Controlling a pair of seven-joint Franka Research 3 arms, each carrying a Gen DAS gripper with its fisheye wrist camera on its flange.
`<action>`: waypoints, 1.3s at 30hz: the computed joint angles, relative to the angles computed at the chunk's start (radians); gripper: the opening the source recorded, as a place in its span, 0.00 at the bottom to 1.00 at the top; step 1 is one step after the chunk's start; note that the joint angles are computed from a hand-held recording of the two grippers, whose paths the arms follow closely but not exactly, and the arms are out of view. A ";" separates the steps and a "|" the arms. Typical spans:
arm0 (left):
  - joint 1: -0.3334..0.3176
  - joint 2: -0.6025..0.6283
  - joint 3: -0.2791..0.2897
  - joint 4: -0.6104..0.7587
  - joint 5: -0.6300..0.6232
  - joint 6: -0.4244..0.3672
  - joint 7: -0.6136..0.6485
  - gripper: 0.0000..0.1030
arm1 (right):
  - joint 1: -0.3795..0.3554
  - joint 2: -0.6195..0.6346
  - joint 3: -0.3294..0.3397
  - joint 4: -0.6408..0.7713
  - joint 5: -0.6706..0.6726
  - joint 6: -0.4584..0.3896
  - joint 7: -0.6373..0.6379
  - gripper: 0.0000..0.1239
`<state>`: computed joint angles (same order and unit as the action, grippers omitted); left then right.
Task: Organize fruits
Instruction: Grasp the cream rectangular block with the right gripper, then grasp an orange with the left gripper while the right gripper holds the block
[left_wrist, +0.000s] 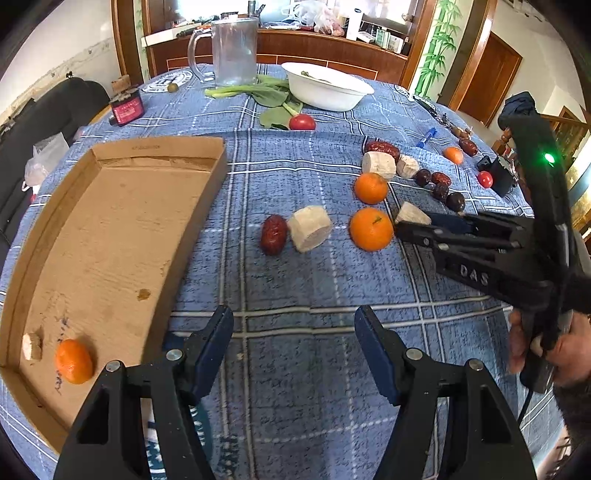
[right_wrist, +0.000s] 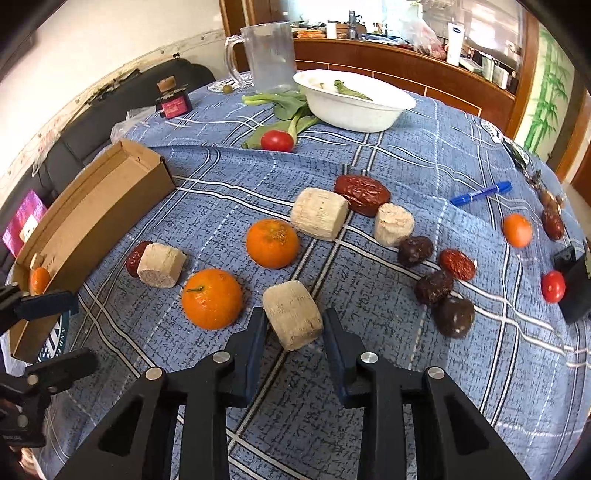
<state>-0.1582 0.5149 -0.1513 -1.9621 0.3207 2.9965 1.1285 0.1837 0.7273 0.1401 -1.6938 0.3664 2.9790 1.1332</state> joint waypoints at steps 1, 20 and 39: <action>0.006 0.009 -0.012 0.013 -0.007 -0.006 0.005 0.65 | -0.007 -0.007 0.006 -0.013 0.007 0.007 -0.001 0.26; -0.140 0.238 0.033 0.368 0.019 -0.059 0.040 0.65 | -0.252 -0.178 0.203 -0.329 0.159 0.162 -0.123 0.27; -0.138 0.248 0.071 0.363 0.088 -0.033 0.018 0.44 | -0.386 -0.186 0.337 -0.368 0.287 0.180 -0.235 0.27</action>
